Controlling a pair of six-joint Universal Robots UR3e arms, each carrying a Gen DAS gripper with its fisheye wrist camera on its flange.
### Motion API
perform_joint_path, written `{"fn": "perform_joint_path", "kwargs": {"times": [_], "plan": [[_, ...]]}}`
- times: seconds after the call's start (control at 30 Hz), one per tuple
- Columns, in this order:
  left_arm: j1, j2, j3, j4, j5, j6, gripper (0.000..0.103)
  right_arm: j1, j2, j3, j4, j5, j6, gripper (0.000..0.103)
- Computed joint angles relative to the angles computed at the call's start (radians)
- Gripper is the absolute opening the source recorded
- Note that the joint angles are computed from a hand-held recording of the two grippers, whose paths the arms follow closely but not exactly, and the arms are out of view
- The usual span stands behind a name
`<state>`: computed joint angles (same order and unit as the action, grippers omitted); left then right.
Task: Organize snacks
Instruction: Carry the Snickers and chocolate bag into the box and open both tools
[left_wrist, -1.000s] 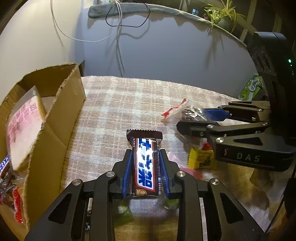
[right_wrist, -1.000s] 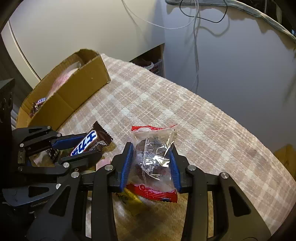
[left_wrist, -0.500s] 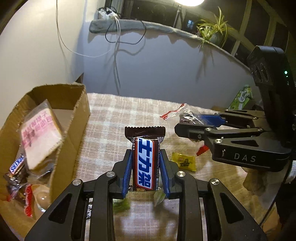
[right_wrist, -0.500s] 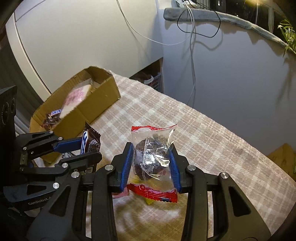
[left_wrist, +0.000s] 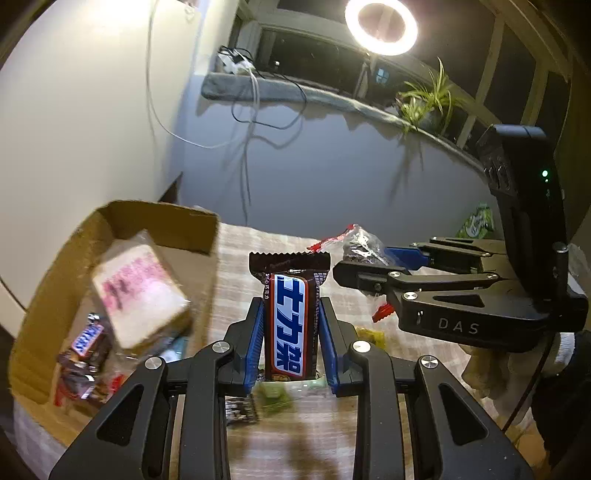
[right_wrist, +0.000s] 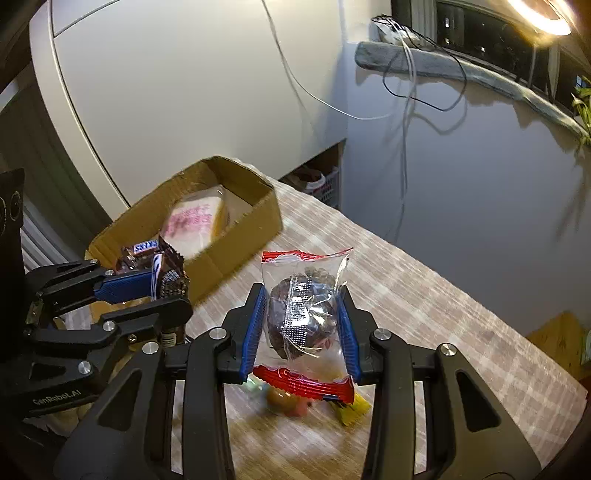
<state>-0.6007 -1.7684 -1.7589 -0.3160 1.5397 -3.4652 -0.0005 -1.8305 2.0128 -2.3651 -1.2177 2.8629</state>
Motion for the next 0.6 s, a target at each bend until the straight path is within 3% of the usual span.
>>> {"fn": "perform_joint_path", "kwargs": {"times": [0.6], "plan": [[0.250, 0.210, -0.243, 0.022, -0.092, 0.060, 0.027, 0.237, 0.390, -0.358, -0.064, -0.087, 0.150, 0.039]]}}
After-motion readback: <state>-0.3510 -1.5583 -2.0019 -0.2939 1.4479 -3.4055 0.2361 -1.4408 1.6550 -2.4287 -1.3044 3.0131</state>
